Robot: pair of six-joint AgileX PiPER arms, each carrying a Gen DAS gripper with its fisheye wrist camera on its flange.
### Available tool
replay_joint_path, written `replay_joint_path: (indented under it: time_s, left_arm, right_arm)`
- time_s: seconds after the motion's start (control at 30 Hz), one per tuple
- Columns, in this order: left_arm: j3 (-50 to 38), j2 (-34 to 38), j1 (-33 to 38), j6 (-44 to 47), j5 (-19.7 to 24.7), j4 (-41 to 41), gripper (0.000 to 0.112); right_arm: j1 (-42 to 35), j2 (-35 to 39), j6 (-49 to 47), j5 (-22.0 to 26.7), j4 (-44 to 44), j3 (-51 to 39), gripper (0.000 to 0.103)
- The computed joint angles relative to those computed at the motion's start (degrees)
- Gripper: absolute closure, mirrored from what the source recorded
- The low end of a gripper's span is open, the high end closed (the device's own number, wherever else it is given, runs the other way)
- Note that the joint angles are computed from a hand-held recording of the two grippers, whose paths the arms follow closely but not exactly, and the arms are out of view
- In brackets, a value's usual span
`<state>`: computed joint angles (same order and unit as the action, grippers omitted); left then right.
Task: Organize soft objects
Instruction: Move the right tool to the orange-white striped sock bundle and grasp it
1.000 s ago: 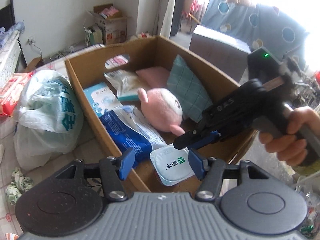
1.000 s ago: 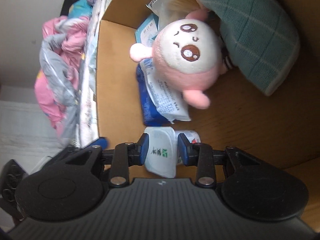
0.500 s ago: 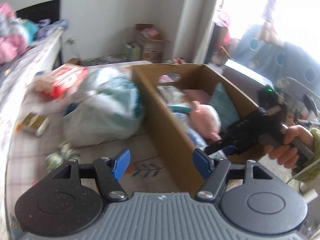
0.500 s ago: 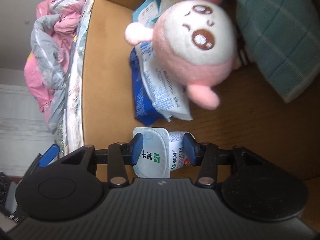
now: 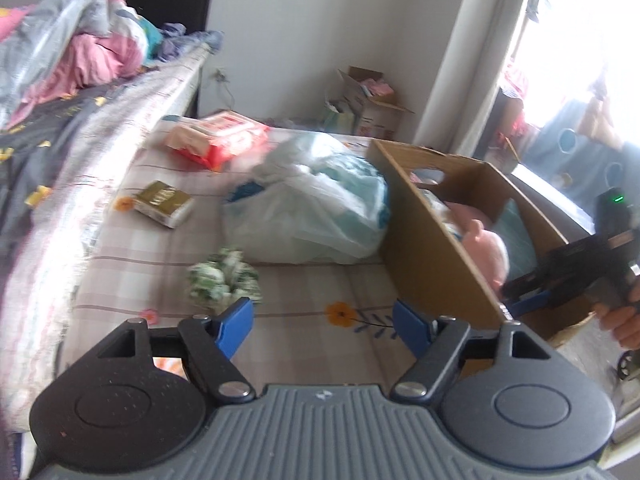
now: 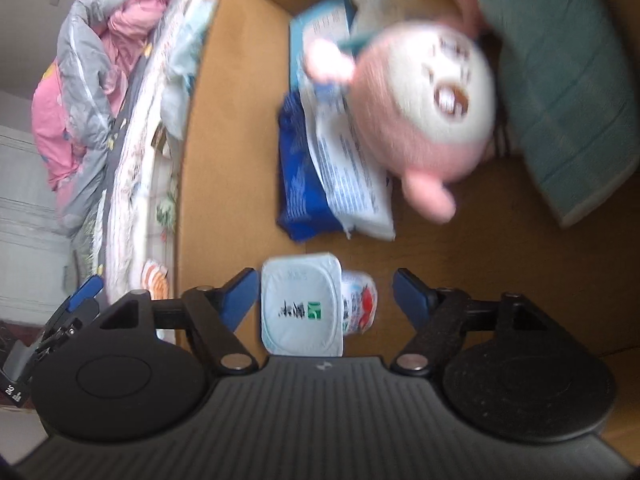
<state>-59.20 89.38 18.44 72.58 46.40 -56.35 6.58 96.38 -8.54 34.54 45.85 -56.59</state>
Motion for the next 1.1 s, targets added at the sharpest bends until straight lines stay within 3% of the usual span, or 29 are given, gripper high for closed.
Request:
replay_joint_path:
  time_s: [0.23, 0.4, 0.5, 0.6, 0.73, 0.8, 0.9, 1.0, 1.1]
  left_arm:
    - [2.55, -0.34, 6.22, 5.79, 0.87, -1.48, 0.028]
    - [4.90, -0.76, 9.39, 8.79, -0.41, -0.63, 0.026]
    - [6.51, -1.14, 10.66, 11.64, -3.10, -1.52, 0.026]
    - [8.16, -1.15, 10.33, 13.90, -8.66, -2.16, 0.026]
    - [9.17, 1.19, 8.45, 16.45, -16.84, -0.82, 0.033]
    - [9.34, 2.89, 7.61, 15.80, -19.80, 1.37, 0.034]
    - [7.30, 6.36, 7.64, 7.68, -19.65, 8.46, 0.043]
    - [3.24, 10.63, 9.14, -2.22, -14.59, 14.39, 0.052]
    - [3.49, 11.50, 11.26, 0.73, -13.40, 9.79, 0.057]
  right_arm:
    - [6.39, -9.75, 21.53, -6.54, -21.73, -1.88, 0.025]
    - [13.62, -8.27, 25.17, -8.19, -26.59, -8.23, 0.022]
    - [18.00, -3.59, 22.07, -7.64, -22.75, -14.09, 0.021]
    - [21.69, 2.15, 16.26, -9.27, -15.67, -19.30, 0.021]
    - [25.50, 12.33, 3.59, -9.16, 2.02, -26.33, 0.021]
    - [27.29, 18.75, 1.84, -7.75, 6.98, -31.47, 0.023]
    - [29.40, 28.49, 5.06, -3.98, 9.60, -40.21, 0.033]
    - [31.01, 36.55, 14.52, -0.53, 5.28, -49.22, 0.039]
    - [32.65, 42.45, 22.58, 1.96, -0.72, -57.39, 0.041]
